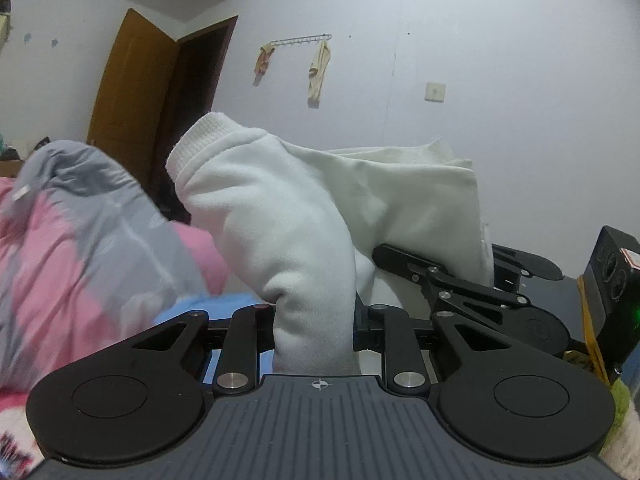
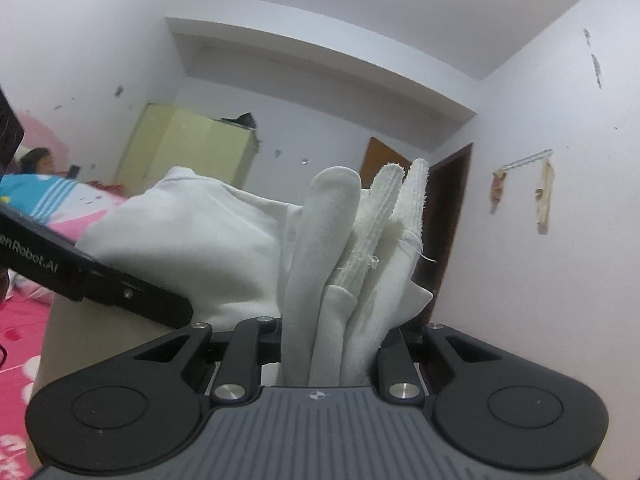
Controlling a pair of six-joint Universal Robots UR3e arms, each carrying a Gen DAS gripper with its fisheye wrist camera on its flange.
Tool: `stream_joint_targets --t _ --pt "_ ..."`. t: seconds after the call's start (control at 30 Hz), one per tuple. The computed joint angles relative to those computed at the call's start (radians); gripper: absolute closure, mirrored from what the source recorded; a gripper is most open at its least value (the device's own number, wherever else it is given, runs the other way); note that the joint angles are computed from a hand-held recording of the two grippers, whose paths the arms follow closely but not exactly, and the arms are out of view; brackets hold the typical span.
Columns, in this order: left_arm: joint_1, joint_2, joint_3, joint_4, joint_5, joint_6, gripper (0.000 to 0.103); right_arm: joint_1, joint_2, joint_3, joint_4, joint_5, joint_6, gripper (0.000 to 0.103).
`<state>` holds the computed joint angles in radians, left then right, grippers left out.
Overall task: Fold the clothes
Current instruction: 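Lift the folded white garment with both grippers and carry it toward the clothes stack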
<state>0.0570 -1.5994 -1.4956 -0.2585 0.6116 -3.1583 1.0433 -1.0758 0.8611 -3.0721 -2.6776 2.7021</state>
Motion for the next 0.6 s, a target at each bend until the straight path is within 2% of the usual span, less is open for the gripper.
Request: stream_joint_targets --t 0.13,0.23,0.4,0.6 --pt "-0.114 -0.253 0.324 -0.034 0.103 -0.049 0.082 -0.176 -0.159 0.171 0.022 0.157 0.046 0.083" --pt "-0.166 -0.38 0.498 -0.074 0.156 -0.047 0.082 -0.311 -0.273 0.309 0.032 0.291 0.086 0.083" --pt "-0.208 -0.536 0.698 -0.145 0.206 -0.076 0.082 -0.499 -0.393 0.468 0.064 0.502 0.137 0.083" --pt "-0.232 -0.715 0.945 -0.266 0.241 -0.102 0.082 -0.654 -0.434 0.548 0.101 0.677 0.164 0.083"
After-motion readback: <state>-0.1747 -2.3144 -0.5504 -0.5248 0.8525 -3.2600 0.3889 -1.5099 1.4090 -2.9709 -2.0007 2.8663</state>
